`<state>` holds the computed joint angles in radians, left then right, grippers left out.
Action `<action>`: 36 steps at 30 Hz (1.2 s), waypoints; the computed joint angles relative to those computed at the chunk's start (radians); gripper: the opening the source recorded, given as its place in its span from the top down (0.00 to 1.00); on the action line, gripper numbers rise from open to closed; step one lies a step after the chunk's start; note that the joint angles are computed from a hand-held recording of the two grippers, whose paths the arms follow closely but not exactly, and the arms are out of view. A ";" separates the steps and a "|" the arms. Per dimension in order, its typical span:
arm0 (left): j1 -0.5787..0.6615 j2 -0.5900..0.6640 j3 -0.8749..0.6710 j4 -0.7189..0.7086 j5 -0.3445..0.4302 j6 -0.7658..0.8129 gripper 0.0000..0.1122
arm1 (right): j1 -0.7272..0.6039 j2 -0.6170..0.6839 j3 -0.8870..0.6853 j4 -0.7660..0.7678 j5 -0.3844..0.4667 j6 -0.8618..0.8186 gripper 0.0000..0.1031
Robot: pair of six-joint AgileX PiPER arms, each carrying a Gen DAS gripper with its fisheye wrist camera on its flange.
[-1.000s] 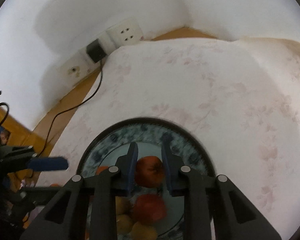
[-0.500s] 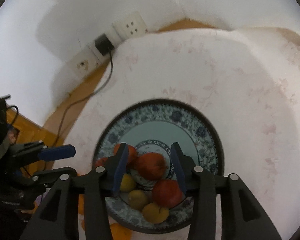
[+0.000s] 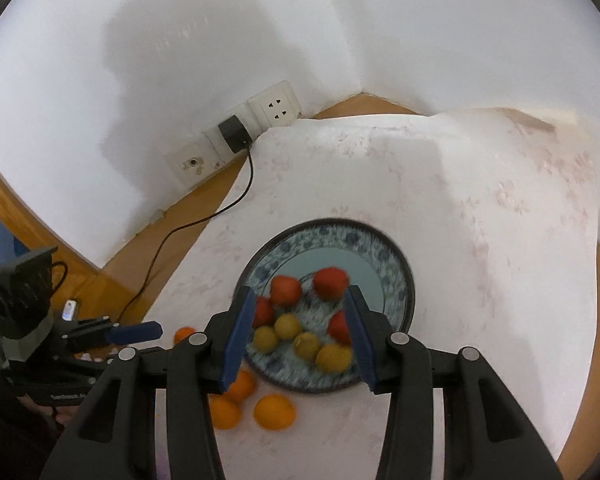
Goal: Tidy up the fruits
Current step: 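Withdraw both tools from the plate back toward the oranges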
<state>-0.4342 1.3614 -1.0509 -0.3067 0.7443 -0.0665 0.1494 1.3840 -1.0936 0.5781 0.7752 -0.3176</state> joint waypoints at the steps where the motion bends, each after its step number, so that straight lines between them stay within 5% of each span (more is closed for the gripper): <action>1: -0.008 -0.024 0.017 0.013 -0.001 -0.011 0.63 | -0.004 -0.022 0.023 0.010 -0.001 0.002 0.55; 14: -0.092 -0.227 0.164 0.094 0.018 -0.115 0.63 | 0.136 -0.258 0.236 -0.143 -0.030 0.250 0.55; 28: -0.093 -0.386 0.321 0.094 0.087 -0.184 0.63 | 0.363 -0.360 0.397 -0.307 -0.084 0.595 0.55; 36: -0.119 -0.429 0.417 0.045 0.055 -0.184 0.63 | 0.465 -0.391 0.520 -0.345 -0.151 0.732 0.60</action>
<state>-0.5533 0.9320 -0.6337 -0.2617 0.7993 -0.2503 0.6142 0.9932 -0.5739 0.2336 0.6246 0.4144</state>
